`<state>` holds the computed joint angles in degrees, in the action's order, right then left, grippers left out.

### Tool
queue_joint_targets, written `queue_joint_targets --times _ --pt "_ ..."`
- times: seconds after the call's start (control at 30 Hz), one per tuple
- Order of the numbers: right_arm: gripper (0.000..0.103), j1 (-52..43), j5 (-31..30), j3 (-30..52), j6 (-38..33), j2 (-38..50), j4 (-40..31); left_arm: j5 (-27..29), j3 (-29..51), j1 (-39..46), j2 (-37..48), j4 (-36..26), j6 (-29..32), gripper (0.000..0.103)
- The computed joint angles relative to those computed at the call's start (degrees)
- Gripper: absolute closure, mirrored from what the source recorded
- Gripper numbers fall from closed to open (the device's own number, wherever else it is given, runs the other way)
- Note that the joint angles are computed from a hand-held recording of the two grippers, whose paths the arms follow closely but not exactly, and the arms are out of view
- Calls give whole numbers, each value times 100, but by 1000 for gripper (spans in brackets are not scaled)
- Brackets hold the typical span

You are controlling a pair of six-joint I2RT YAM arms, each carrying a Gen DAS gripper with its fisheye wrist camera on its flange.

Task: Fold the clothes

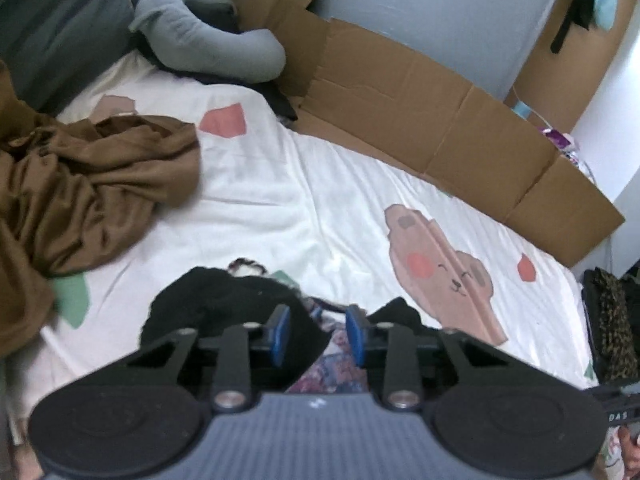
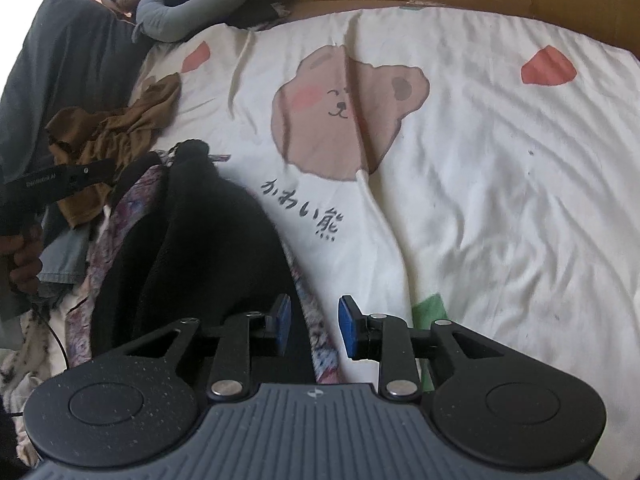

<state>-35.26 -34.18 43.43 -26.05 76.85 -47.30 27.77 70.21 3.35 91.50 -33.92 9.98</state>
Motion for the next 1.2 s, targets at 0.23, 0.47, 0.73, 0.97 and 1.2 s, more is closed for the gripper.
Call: queue_joint_targets --times 0.23,0.47,0.73,0.97,1.2 --pt "75 815 320 -100 739 328 1102 -85 -155 -247 314 185 -197 71" --pt "75 1469 663 -25 1264 668 1887 -191 -240 -321 435 9 -1 71" --pt "75 1648 672 44 1387 938 2084 -158 -316 -245 162 -561 716 98" --pt "75 1630 457 76 1372 933 2037 -64 -130 517 -402 -1736 1743 98" --pt "72 1629 226 287 1391 1029 1866 -358 46 1529 -803 -2835 2751 99"
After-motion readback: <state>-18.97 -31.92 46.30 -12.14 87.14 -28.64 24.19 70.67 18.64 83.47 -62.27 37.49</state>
